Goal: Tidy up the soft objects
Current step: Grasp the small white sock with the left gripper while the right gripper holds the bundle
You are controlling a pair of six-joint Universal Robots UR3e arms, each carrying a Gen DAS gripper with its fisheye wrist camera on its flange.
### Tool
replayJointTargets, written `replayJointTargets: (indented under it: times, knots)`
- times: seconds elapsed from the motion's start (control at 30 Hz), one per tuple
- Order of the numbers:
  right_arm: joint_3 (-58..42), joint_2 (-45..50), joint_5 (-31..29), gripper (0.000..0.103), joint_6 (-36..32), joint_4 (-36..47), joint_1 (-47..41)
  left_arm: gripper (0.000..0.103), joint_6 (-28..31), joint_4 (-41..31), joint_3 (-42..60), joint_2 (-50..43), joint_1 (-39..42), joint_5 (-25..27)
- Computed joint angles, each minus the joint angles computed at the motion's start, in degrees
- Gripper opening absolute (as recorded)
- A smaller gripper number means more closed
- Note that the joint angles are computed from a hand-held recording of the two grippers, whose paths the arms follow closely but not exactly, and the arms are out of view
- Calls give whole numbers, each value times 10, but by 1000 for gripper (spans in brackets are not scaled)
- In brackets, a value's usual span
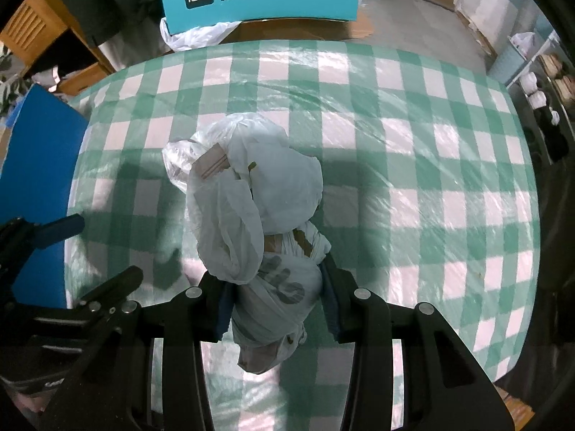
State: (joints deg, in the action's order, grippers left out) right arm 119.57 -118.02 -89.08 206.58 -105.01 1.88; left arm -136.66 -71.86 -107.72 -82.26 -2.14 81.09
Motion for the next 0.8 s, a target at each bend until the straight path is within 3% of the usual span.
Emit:
replayJointTargets:
  times: [0.7,0.8]
  knots:
    - [44,-228,37,40,-55,156,-92,81,-33,57,-84,7,-79,46]
    - [43,-238,42,40,-62,165,-99,76,-35,57,-85,-2,-77,45]
